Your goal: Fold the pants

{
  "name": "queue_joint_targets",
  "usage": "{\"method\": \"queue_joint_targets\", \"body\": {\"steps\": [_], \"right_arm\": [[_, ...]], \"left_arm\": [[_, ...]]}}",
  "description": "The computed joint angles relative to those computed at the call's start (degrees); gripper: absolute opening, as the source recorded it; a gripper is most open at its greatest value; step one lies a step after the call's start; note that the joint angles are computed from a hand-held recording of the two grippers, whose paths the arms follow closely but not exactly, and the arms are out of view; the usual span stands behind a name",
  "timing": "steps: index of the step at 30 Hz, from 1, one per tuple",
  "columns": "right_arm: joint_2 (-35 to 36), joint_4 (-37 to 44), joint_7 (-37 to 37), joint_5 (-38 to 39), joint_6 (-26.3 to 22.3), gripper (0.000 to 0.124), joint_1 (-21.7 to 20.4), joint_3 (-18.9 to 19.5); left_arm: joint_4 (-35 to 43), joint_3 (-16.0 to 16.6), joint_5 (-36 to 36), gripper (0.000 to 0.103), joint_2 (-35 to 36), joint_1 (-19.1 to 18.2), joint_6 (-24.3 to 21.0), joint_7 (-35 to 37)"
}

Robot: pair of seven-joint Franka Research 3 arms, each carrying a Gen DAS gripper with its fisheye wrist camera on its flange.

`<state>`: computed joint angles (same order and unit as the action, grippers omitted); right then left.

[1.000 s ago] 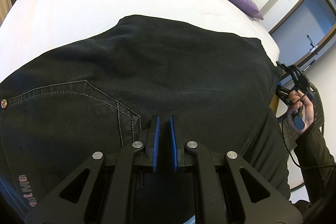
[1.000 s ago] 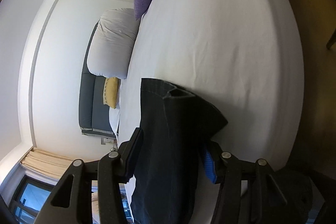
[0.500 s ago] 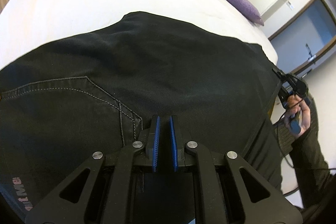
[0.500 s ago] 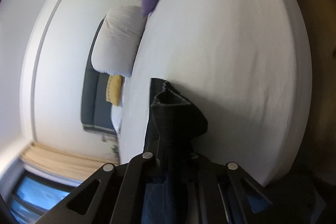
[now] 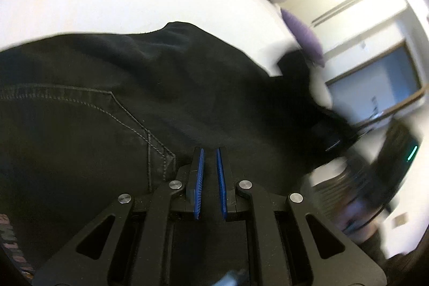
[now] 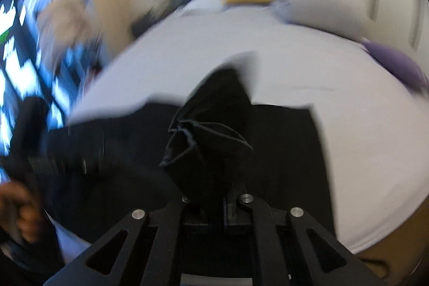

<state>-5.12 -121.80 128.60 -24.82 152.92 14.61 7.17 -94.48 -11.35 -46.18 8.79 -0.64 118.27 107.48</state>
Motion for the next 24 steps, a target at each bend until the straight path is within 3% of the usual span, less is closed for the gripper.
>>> {"method": "queue_joint_targets", "body": {"steps": [2, 4, 6, 7, 8, 10, 19, 21, 23, 24], "right_arm": [[4.15, 3.32, 1.65, -4.61, -5.2, 0.006, 1.2, 1.5], [5.24, 3.94, 4.26, -7.27, -6.82, 0.007, 2.79, 0.8], [4.29, 3.19, 6.52, -9.68, -6.97, 0.007, 3.84, 0.13], [3.69, 2.76, 7.72, -11.59, -7.09, 0.006, 4.18, 0.1], [3.2, 2.71, 8.87, -14.56, -7.5, 0.006, 4.39, 0.23], [2.49, 2.62, 10.52, -18.51, -8.82, 0.006, 5.04, 0.98], [2.88, 4.49, 15.23, -32.81, -10.94, 0.007, 7.98, 3.2], [3.26, 4.72, 14.54, -34.0, -10.87, 0.007, 8.75, 3.23], [3.26, 4.54, 14.3, -35.64, -11.23, 0.007, 9.48, 3.35], [3.51, 4.62, 14.04, -36.66, -11.41, 0.007, 9.8, 3.4]], "left_arm": [[-0.16, 0.16, -3.37, 0.009, 0.18, 0.84, -1.11, -1.07], [-0.14, 0.19, -6.23, 0.01, 0.41, 1.43, -2.0, -1.65], [0.39, 0.06, -9.91, 0.022, 1.04, 2.04, -3.19, -1.9], [0.59, -0.13, -12.74, 0.045, 1.49, 2.4, -3.47, -2.07], [0.87, -0.26, -14.68, 0.079, 1.92, 2.62, -3.48, -2.35], [1.62, -0.77, -17.77, 0.093, 2.7, 2.5, -2.15, -3.39], [19.16, -4.54, -12.8, 0.091, 15.51, 2.3, -9.68, -12.47], [21.51, -5.67, -11.65, 0.078, 17.62, 2.92, -10.86, -14.1], [24.55, -6.6, -9.89, 0.031, 19.89, 3.43, -13.1, -14.99], [25.76, -6.76, -8.47, 0.023, 20.64, 3.45, -13.61, -15.55]]}}
